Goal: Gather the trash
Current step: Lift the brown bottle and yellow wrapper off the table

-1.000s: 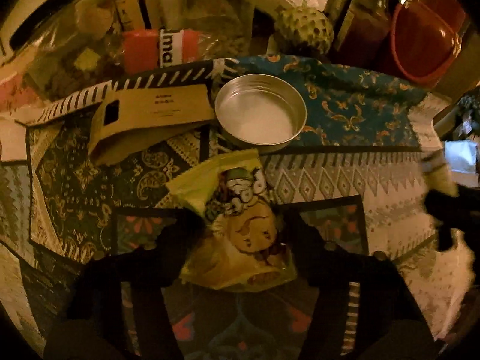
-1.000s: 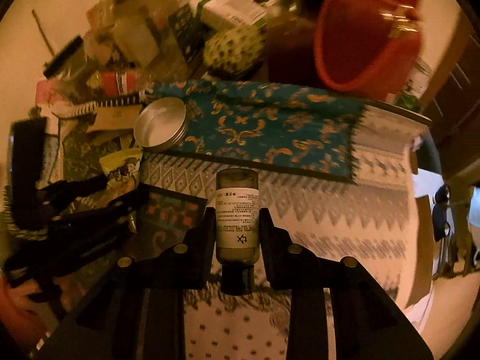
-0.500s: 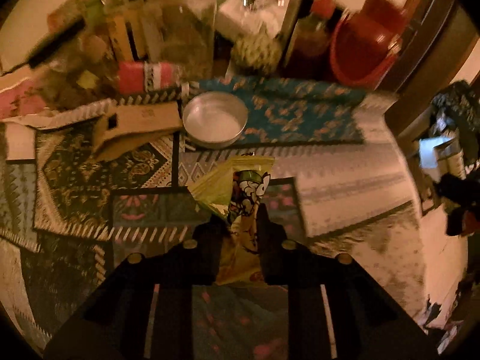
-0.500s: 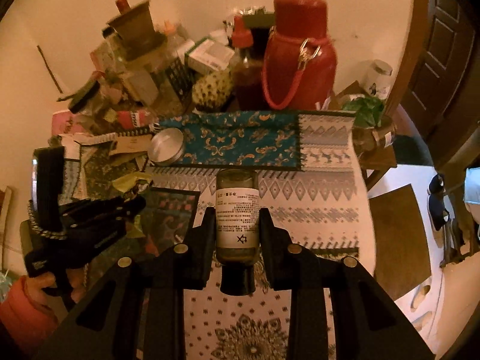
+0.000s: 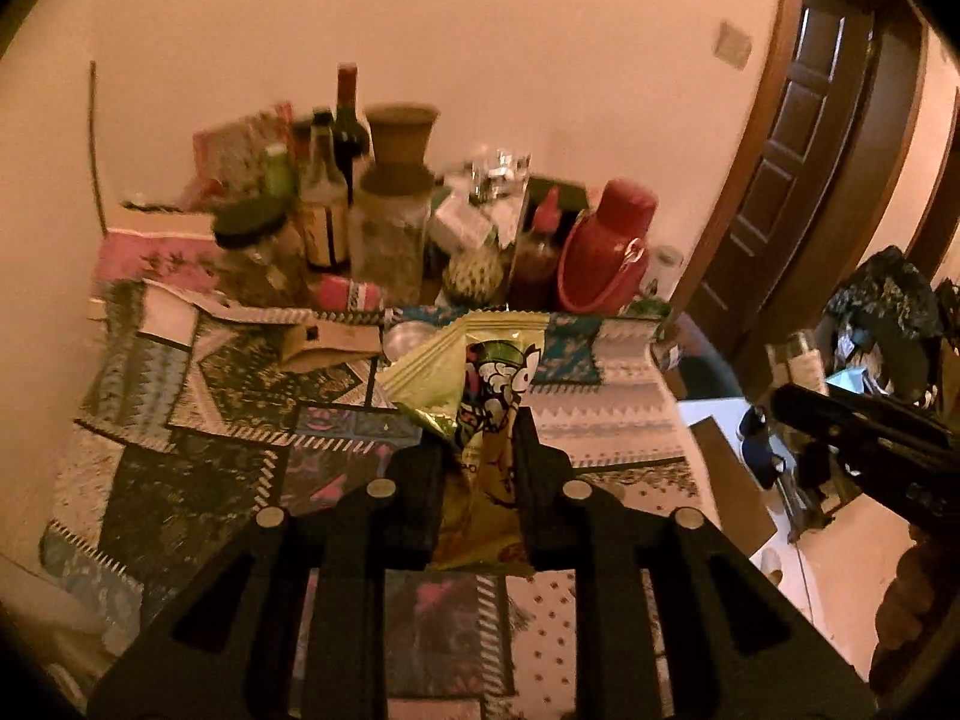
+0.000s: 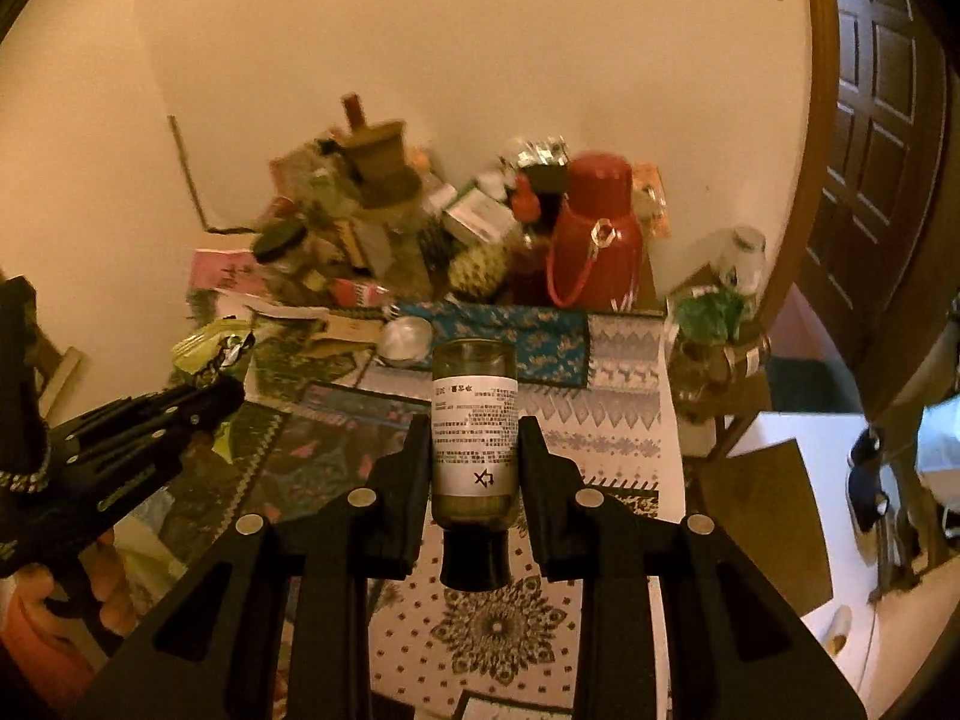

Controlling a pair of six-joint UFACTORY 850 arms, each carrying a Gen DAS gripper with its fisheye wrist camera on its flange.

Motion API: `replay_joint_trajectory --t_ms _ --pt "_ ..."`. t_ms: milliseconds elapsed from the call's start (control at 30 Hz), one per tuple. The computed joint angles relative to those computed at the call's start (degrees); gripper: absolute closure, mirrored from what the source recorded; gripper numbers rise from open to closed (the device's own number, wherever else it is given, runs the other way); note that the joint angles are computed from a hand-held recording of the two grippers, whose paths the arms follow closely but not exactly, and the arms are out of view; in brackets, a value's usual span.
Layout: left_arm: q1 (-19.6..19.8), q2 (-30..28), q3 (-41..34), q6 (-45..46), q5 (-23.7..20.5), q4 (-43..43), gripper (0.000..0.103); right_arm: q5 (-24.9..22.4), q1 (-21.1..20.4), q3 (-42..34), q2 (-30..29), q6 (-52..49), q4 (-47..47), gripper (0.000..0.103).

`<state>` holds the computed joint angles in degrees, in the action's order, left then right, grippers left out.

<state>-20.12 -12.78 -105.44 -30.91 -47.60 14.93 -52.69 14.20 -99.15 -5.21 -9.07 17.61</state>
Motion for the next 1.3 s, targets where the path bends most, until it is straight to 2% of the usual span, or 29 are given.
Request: replay_joint_trajectory --t_ms 167,333,467,600,800,967,1133,1300 --pt "-2.8 5.9 3.6 -4.2 0.7 4.7 0.083 2.2 1.4 2.3 4.8 -0.5 -1.0 0.078" --pt "-4.0 11.0 7.2 -5.2 3.0 6.2 0.083 4.2 3.5 4.4 9.0 2.3 -3.4 0.078" --pt "-4.9 16.2 10.9 -4.5 4.8 7.1 0.083 6.2 7.0 6.7 12.9 8.6 -8.7 0.078" --pt "-5.0 22.4 15.9 -1.1 6.3 5.0 0.083 7.1 12.7 9.2 16.6 18.7 -17.9 0.078" --pt "-5.1 32.3 23.4 3.6 4.3 1.3 0.083 4.0 24.0 13.0 21.8 36.8 -31.4 0.078" --pt "-6.5 40.7 28.6 4.5 -0.3 1.4 0.083 -0.4 34.8 15.6 25.0 50.5 -41.4 0.078" --pt "-6.1 45.7 31.3 6.8 -2.5 -1.4 0.083 -6.0 44.1 17.3 27.3 61.4 -49.3 0.078" --pt "-6.7 48.1 32.5 8.8 -4.6 -4.4 0.083 -10.8 47.8 17.9 28.2 66.0 -50.9 0.078"
